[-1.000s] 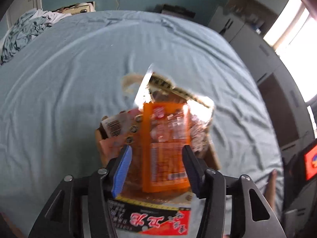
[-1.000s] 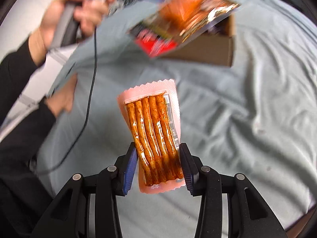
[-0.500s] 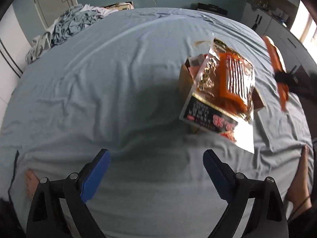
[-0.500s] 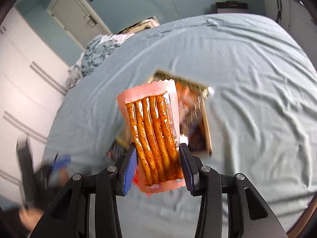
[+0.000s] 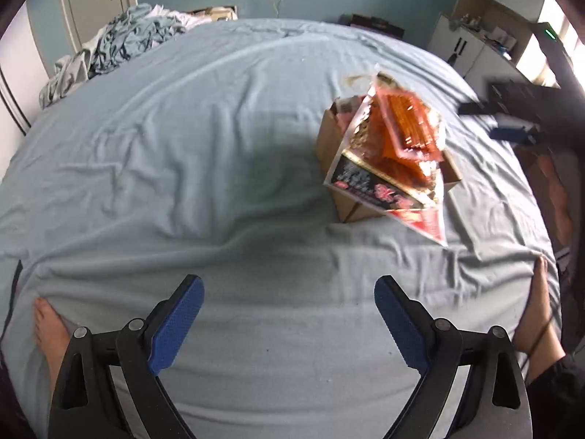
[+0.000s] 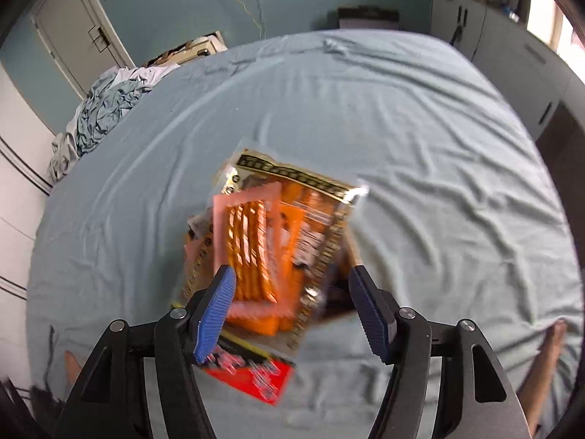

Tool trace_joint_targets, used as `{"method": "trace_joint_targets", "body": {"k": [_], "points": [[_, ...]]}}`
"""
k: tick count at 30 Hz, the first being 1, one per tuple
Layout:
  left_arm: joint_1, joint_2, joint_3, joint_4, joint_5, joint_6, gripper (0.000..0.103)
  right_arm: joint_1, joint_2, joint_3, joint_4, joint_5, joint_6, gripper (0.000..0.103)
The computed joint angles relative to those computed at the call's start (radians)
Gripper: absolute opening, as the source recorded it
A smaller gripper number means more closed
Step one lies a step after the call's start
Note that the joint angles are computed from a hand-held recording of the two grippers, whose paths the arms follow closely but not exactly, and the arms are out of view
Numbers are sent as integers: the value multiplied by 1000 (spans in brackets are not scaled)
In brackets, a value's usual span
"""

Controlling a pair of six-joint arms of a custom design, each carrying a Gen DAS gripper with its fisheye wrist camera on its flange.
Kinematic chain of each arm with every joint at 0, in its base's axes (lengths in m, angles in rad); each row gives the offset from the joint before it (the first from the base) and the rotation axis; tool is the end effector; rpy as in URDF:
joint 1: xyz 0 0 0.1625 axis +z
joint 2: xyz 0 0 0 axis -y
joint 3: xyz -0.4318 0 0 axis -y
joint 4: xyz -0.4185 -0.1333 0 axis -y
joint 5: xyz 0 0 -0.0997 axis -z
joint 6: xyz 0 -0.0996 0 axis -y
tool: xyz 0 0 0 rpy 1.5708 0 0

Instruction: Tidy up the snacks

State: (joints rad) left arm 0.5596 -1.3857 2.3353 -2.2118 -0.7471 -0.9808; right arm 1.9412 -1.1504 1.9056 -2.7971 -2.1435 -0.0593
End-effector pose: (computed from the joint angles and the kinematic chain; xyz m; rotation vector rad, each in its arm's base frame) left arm -0.2273 -0.3859 0.1518 0.1966 2.3619 -0.6670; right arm 0.2940 -0.5378 0.2405 0.3687 -2.5371 0.7230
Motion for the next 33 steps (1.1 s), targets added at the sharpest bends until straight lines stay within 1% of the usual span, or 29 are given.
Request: {"method": "trace_joint_targets", "body": {"k": [1, 2, 5, 6, 7, 9, 10, 11, 13, 14, 15, 16, 18, 19, 21, 24, 27, 30, 33], "points": [[-17, -6, -1, 19, 2, -14, 96, 6, -37, 37, 13, -4, -3, 64], [-36, -17, -1, 43, 5, -29, 96, 11, -95, 87, 43, -3, -1, 64], [-115, -51, -6, 164, 22, -109, 96, 36, -252, 209, 119, -23, 35, 64], [-143, -61, -7, 206, 22, -141, 96, 51, -308, 247, 155, -41, 50, 64], [-159, -68, -9, 235, 18, -162, 96, 58, -351, 273, 180, -46, 52, 64], [-213, -90, -19, 334, -8, -252, 96, 84, -443, 332, 225, -48, 47, 64], [-231, -94, -23, 366, -18, -282, 96, 100, -444, 328, 240, -64, 54, 64], [-258, -97, -34, 425, -32, -330, 96, 121, -472, 351, 251, -80, 62, 64], [-306, -85, -66, 550, -60, -418, 96, 153, -520, 369, 292, -81, 72, 64], [-324, -76, -81, 598, -78, -444, 96, 171, -539, 375, 319, -72, 76, 64], [-341, -67, -93, 631, -98, -460, 97, 193, -552, 378, 338, -69, 78, 64], [-351, -62, -100, 649, -111, -467, 97, 213, -583, 380, 373, -70, 82, 64], [-378, -55, -113, 675, -144, -482, 99, 250, -637, 397, 401, -75, 74, 64], [-387, -57, -113, 674, -148, -482, 102, 255, -653, 407, 396, -75, 65, 64], [-411, -58, -106, 668, -147, -487, 103, 272, -672, 427, 370, -70, 38, 64], [-433, -49, -93, 669, -122, -493, 103, 259, -687, 459, 344, -82, -11, 64], [-427, -32, -92, 668, -115, -482, 103, 222, -674, 479, 309, -71, -47, 64], [-424, -25, -83, 649, -99, -467, 103, 203, -671, 473, 337, -47, -35, 64], [-414, -9, -80, 628, -87, -432, 103, 190, -641, 453, 349, -41, -43, 64]]}}
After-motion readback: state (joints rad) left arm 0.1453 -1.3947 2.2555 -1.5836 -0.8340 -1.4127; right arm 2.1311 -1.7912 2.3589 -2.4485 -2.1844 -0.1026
